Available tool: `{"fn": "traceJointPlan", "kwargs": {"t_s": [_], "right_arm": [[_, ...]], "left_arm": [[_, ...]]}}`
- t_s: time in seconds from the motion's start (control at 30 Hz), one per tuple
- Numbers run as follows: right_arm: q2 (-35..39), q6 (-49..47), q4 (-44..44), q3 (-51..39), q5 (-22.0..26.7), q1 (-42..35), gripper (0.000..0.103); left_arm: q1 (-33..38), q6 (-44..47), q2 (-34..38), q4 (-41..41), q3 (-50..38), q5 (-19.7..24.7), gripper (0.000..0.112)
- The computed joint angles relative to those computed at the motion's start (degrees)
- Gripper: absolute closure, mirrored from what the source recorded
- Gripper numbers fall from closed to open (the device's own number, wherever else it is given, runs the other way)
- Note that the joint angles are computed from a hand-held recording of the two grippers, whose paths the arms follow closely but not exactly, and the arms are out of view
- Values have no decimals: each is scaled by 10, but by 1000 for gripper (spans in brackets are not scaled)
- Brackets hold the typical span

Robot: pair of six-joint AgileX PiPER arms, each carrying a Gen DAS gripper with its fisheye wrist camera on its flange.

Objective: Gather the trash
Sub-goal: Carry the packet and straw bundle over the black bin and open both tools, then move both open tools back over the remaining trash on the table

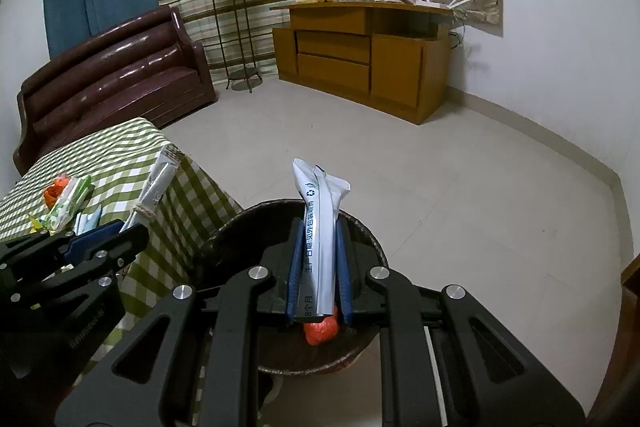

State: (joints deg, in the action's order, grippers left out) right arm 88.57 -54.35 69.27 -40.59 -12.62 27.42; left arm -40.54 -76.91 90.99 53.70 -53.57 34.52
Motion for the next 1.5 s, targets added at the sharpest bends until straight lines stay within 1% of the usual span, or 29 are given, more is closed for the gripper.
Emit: {"fn": "traceJointPlan", "kwargs": {"t_s": [0.2, 0.3, 0.4, 0.5, 0.57, 0.73, 0.9, 0.97, 1.0, 1.1, 1.23, 1.4, 1.5], "right_arm": [[20, 86, -88, -10, 20, -22, 86], [28, 134, -136, -12, 25, -30, 78], [32, 144, -145, -14, 27, -33, 76], [30, 132, -132, -13, 26, -34, 72], [27, 128, -128, -13, 27, -36, 72], [15, 87, -82, -2, 25, -37, 71], [-1, 23, -9, 10, 16, -23, 70], [-7, -13, 34, 13, 13, -16, 70], [-11, -26, 51, 16, 11, -12, 69], [-23, -60, 95, 25, 1, 5, 64], [-41, -127, 173, 30, -13, 36, 64], [-55, -167, 230, 29, -39, 88, 63], [-56, -192, 263, 20, -53, 120, 63]], "left_arm": [[7, 34, 23, -31, -27, 6, 89], [7, 38, 25, -35, -33, 10, 71], [6, 35, 27, -31, -37, 13, 68], [5, 32, 29, -32, -39, 14, 68], [4, 29, 28, -32, -38, 15, 67], [2, 12, 22, -24, -32, 16, 65], [-7, -7, -1, -9, -13, 23, 64], [-8, -11, -15, -6, -2, 24, 61], [-9, -15, -25, -5, 6, 25, 61], [-10, -19, -54, -4, 27, 30, 61], [-8, -24, -99, -3, 60, 41, 58], [-1, -29, -168, -6, 111, 64, 57], [-2, -32, -211, -6, 142, 86, 56]]}}
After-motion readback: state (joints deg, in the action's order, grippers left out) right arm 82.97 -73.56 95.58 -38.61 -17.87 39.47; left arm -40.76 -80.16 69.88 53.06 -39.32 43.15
